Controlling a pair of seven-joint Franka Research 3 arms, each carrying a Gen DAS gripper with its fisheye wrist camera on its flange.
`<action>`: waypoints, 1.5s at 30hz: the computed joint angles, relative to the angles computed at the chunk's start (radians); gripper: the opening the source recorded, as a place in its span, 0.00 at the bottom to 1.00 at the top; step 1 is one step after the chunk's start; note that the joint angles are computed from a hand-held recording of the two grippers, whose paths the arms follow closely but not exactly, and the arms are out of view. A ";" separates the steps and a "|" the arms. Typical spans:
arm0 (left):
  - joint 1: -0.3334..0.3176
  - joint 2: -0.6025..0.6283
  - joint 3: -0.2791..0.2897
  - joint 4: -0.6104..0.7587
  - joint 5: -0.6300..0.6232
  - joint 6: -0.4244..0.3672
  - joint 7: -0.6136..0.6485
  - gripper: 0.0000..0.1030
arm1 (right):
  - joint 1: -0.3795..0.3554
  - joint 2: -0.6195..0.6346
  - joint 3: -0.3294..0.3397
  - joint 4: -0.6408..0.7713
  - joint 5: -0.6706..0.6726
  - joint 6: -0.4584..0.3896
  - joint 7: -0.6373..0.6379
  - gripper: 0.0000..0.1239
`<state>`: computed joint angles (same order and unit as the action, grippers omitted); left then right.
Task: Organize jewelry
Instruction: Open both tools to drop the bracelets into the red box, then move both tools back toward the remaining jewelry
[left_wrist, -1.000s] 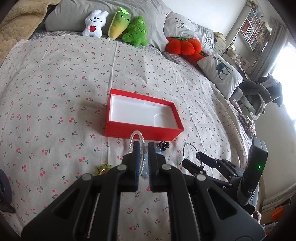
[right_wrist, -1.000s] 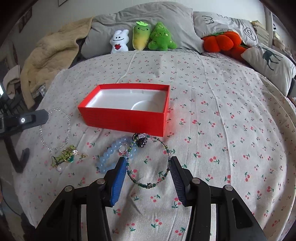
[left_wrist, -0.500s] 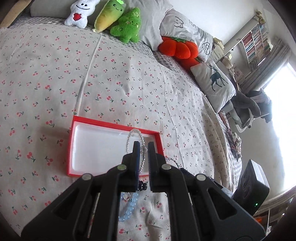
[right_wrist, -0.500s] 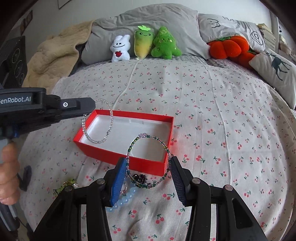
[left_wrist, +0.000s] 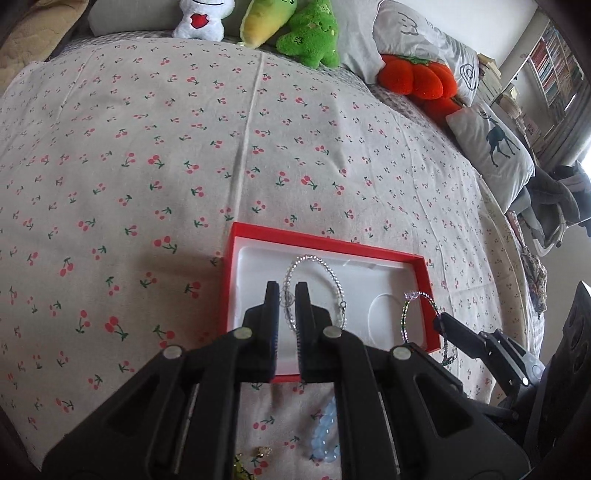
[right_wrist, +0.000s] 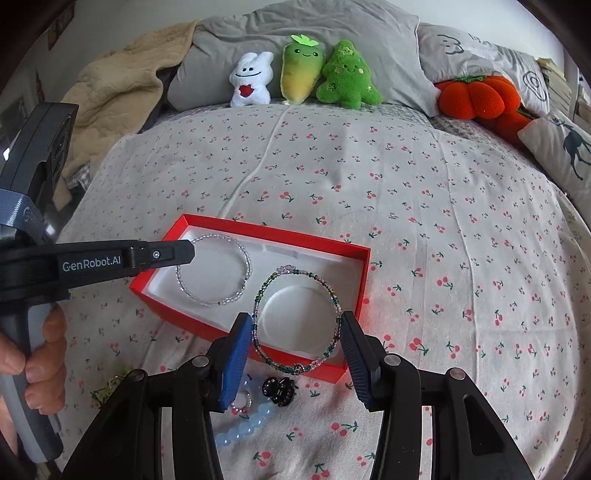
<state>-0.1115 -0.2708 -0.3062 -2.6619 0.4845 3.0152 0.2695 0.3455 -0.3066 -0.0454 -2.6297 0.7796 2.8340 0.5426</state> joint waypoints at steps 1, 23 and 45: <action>0.009 0.000 -0.009 0.006 0.012 -0.015 -0.004 0.09 | 0.002 0.003 0.002 0.002 0.000 0.002 -0.002 0.40; -0.082 -0.156 0.009 -0.021 -0.056 -0.258 0.064 0.64 | -0.048 0.006 0.015 0.041 -0.021 -0.085 0.074 0.56; -0.278 -0.385 -0.045 -0.170 -0.145 -0.477 0.025 0.84 | -0.096 -0.374 -0.004 -0.230 -0.193 -0.132 0.205 0.67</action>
